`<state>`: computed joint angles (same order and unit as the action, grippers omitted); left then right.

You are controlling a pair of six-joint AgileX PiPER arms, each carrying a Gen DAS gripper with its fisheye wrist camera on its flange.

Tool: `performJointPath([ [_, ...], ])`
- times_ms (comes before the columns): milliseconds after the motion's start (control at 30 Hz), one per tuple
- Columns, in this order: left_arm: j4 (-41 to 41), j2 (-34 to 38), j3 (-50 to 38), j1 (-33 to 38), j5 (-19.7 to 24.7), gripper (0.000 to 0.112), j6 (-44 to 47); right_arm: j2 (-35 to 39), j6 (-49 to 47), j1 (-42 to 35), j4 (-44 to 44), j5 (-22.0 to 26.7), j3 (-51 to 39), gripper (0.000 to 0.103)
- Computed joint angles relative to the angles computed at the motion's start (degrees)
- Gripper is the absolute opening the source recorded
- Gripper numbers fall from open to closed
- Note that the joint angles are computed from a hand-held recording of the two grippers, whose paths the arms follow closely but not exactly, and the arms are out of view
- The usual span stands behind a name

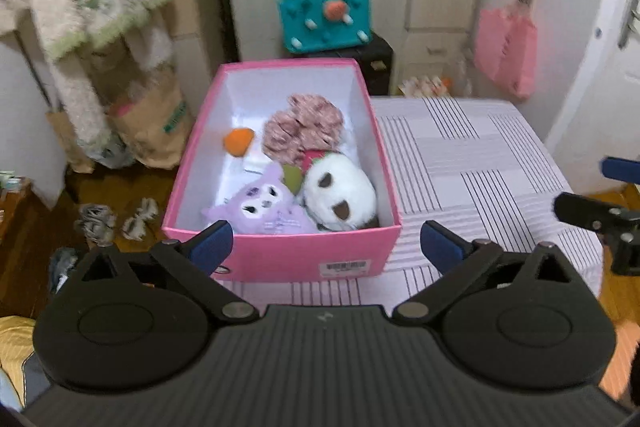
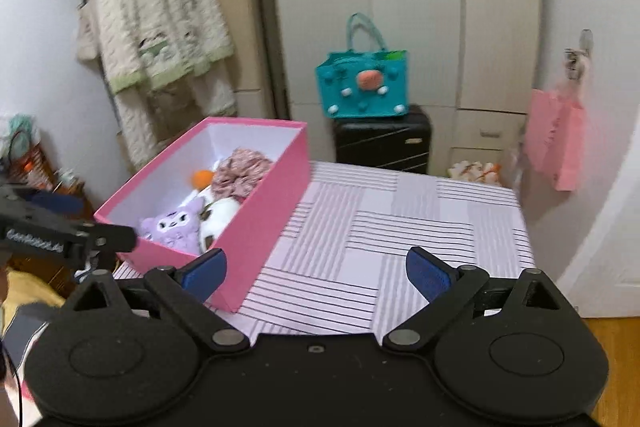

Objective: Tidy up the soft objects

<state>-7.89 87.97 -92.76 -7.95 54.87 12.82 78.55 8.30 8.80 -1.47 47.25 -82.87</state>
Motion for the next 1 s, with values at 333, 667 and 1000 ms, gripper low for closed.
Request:
performJointPath([
  [333,8.35,-9.16,10.69,-4.5,-6.37,0.102,-7.75,-7.99,14.14,7.05,-16.72,0.16,6.41,0.099],
  [667,9.52,-8.58,9.23,-6.82,-3.34,0.102,-7.56,-6.65,20.47,11.51,-23.79,7.88,3.54,0.103],
  [1000,10.7,-6.51,3.79,-8.29,0.25,0.102,-5.8,-6.72,19.92,9.15,-19.73,10.39,-0.25,0.103],
])
